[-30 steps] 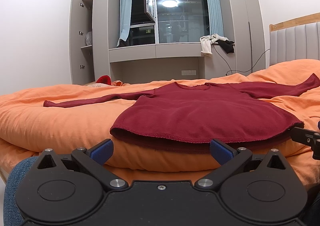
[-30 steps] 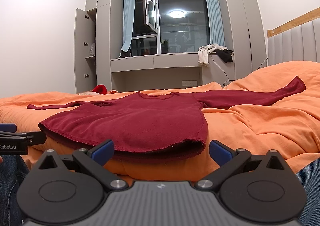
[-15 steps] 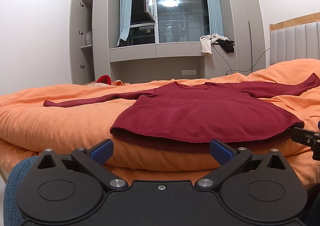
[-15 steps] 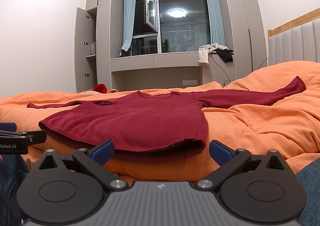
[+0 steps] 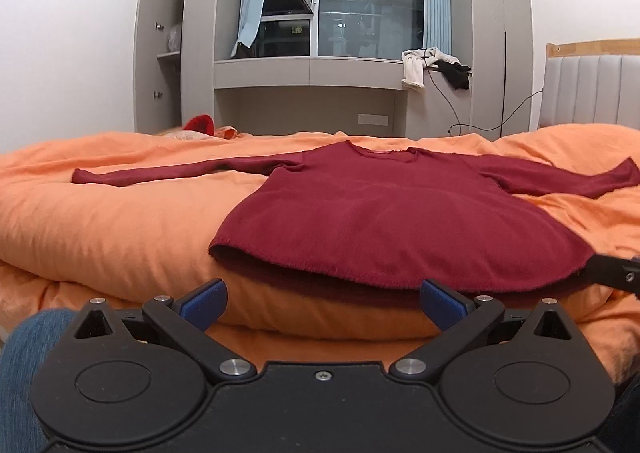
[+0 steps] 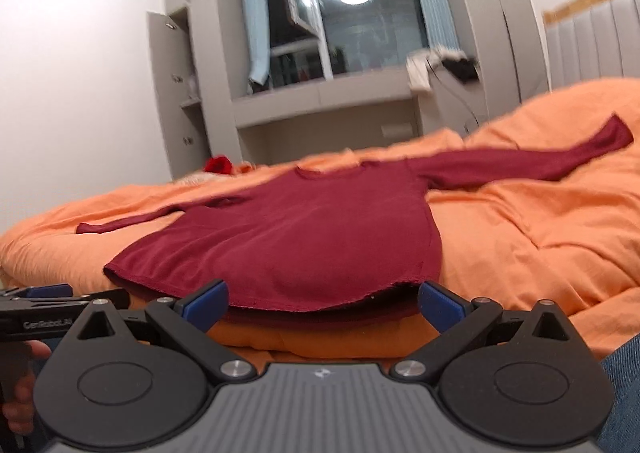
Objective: Fold small clothes
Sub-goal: 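Move the right tool toward the cuff of a dark red sleeve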
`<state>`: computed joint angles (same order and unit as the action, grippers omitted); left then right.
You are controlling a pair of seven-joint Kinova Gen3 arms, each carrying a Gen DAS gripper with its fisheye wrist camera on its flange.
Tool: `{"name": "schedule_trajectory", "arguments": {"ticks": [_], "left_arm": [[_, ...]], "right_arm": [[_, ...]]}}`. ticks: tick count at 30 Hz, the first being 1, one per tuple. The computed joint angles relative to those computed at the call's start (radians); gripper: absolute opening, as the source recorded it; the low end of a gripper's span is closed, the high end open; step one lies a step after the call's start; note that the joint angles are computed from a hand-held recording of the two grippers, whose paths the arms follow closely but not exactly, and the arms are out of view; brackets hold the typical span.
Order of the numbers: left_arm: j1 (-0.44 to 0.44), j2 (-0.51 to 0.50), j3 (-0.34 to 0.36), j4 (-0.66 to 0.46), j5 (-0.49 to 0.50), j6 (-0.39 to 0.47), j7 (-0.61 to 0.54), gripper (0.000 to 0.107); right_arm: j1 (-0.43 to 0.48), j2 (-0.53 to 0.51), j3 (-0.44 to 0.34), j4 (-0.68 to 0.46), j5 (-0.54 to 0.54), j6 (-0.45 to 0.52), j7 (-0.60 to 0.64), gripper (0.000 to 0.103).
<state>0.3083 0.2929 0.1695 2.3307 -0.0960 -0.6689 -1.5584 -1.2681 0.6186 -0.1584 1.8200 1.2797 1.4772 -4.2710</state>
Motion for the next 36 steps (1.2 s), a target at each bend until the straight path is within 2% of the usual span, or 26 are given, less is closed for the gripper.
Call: {"name": "schedule_trajectory", "arguments": {"ticks": [2, 5, 12, 18, 24, 31, 36], "left_arm": [[-0.002, -0.006, 0.009, -0.038, -0.009, 0.05, 0.014, 0.102], [0.04, -0.011, -0.006, -0.101, 0.043, 0.121, -0.036, 0.102], [0.088, 0.013, -0.007, -0.261, 0.104, 0.259, -0.079, 0.102], [0.179, 0.072, -0.061, -0.415, 0.204, 0.342, -0.167, 0.103], [0.248, 0.161, -0.12, -0.596, 0.262, 0.45, -0.221, 0.103], [0.267, 0.289, -0.135, -0.829, 0.227, 0.597, -0.196, 0.102], [0.317, 0.374, -0.192, -0.97, 0.184, 0.664, -0.167, 0.102]], "right_arm": [[0.033, -0.037, -0.005, 0.005, -0.025, -0.036, 0.004, 0.103], [0.072, -0.1, -0.011, 0.06, -0.015, -0.096, -0.03, 0.103], [0.147, -0.157, -0.02, 0.111, 0.004, -0.089, 0.04, 0.103], [0.237, -0.202, -0.022, 0.14, 0.034, -0.111, 0.122, 0.103], [0.338, -0.24, -0.013, 0.156, 0.06, -0.163, 0.199, 0.103], [0.466, -0.261, 0.016, 0.114, -0.007, -0.249, 0.333, 0.103], [0.524, -0.237, 0.045, 0.099, -0.029, -0.293, 0.405, 0.103]]}}
